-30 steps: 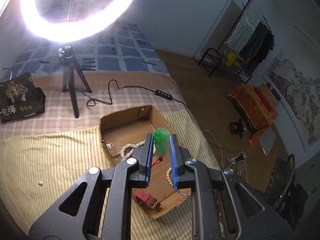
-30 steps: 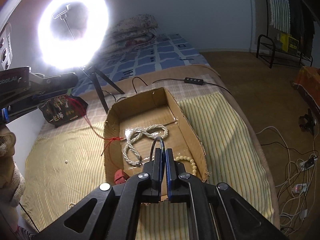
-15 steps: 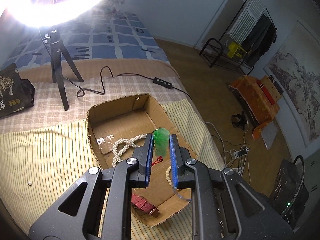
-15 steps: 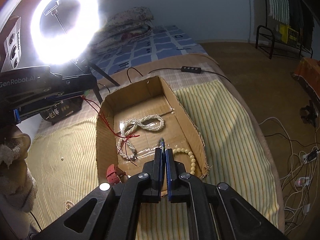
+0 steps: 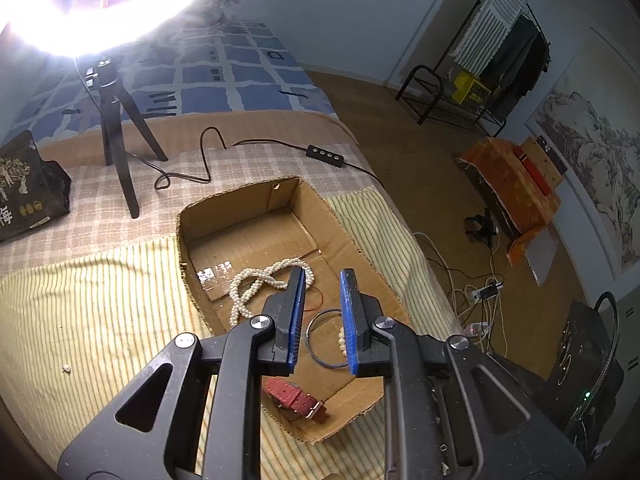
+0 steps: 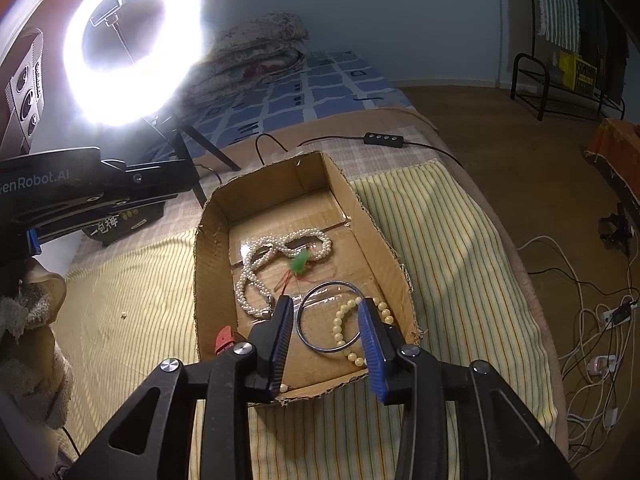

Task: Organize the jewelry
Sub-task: 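Open the left tool releasing the pendant while the right tool releases the bangle, then withdraw both tools from the box toward the pearl earring and pearl necklace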

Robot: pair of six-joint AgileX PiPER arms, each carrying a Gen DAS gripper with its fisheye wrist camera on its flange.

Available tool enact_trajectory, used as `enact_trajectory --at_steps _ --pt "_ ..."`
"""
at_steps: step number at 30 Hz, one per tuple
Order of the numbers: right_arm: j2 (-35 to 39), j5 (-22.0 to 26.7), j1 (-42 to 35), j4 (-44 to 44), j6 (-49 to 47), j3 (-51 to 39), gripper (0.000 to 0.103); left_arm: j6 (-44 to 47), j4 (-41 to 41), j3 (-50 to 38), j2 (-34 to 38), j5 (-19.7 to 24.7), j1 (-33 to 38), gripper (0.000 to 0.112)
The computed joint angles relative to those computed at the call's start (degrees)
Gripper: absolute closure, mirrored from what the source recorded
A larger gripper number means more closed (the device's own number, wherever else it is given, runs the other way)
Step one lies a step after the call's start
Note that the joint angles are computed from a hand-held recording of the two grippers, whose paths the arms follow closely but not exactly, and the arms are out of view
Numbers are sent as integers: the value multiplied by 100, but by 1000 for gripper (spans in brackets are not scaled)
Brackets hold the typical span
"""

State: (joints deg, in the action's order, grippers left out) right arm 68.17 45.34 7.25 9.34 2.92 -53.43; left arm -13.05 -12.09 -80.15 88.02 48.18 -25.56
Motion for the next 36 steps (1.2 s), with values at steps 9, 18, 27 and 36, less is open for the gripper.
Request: enact_trajectory --at_steps 9,18,27,36 --pt "-60 29 275 -170 282 -82 68 42 79 162 -304 112 205 96" --pt "-137 77 846 -531 811 -237 68 378 46 454 -776 267 665 96" --pt "-177 130 1910 -1029 1369 -343 49 1364 -160 1173 -1369 327 1746 96" --pt "-199 134 3142 -1620 2053 -243 26 3279 -1052 1797 -1588 686 3547 96"
